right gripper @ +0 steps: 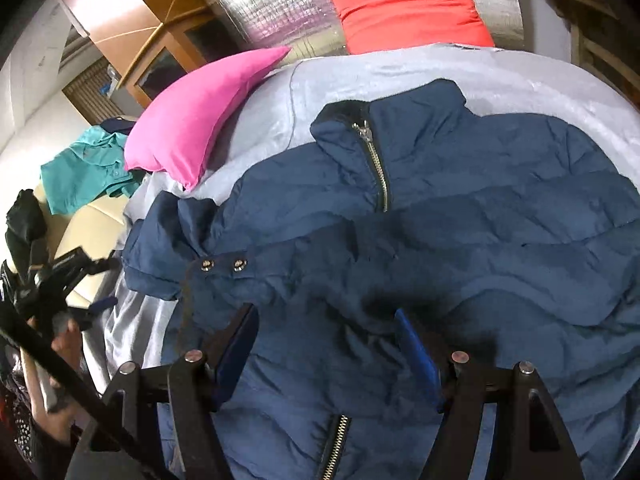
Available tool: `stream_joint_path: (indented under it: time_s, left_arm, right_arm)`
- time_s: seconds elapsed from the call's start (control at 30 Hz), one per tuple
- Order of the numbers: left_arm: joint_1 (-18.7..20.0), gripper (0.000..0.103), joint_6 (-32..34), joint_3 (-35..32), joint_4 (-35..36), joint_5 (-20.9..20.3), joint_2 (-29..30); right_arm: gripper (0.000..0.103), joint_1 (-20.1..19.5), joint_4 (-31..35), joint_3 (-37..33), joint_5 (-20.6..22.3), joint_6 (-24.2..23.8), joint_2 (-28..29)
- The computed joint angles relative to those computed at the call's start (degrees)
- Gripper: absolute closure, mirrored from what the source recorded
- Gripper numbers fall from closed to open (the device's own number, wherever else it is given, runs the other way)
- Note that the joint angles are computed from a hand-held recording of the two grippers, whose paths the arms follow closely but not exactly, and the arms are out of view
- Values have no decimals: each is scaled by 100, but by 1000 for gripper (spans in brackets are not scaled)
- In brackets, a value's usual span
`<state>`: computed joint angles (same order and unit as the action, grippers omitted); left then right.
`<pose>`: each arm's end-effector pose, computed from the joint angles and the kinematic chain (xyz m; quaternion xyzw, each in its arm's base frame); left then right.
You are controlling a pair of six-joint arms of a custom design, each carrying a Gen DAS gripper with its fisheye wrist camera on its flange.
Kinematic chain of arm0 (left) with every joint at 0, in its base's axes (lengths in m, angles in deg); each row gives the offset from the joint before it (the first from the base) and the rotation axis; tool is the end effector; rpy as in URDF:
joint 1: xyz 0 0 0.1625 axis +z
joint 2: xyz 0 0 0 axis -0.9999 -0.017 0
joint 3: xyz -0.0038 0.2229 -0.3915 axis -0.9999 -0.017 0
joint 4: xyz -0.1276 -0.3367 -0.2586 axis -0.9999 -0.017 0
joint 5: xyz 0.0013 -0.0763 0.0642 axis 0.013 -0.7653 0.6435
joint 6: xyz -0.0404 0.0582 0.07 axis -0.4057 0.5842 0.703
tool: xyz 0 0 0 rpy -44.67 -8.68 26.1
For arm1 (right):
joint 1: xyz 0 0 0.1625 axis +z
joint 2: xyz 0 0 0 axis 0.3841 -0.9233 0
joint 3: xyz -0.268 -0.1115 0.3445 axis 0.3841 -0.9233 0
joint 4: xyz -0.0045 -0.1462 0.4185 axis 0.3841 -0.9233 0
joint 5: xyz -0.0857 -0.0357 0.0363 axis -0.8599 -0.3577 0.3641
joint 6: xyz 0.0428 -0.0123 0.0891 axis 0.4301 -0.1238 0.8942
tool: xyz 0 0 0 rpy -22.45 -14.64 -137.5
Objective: Fold large clothes
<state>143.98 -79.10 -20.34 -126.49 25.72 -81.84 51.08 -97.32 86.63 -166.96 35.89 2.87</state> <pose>-0.3179 -0.8164 0.0055 -0.2732 0.8657 -0.3631 0.2098 -0.1197 -0.8629 0.3971 0.1420 -0.9570 0.2163 0.1315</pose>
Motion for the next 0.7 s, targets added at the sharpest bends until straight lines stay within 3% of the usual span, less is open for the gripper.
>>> stream_joint_path:
  time_s: [0.13,0.2,0.27,0.37,0.53,0.6,0.63,0.7]
  left_arm:
    - [266,26,-60,-19,-340,-143,22]
    - [429,26,224,191,-1082,-435,-29]
    - [538,26,111,366,-1460,-644,-116]
    - [618,26,-129,408,-1644,-474,-151]
    - [715,28,-342,-92,-1292,-244,79]
    - [720,61,-311,-245,-1245,-259,161]
    - [703,66,-399,-340,-1076,-215,192]
    - [582,87,-260,-412,-1155,100,239]
  right_arm:
    - [29,-32,292,-146,47,113,70]
    - [29,-22,236,-117,15,61,63]
    - [29,-14,180,-104,-9,-10,52]
    - [29,1,56,-150,-138,-56,80]
    - [29,-30,341,-424,-166,45,218]
    - [29,-38,445,-450,-159,63,221]
    - [29,-43,539,-488,-125,75,224]
    - [29,-51,671,-536,-43,110,213]
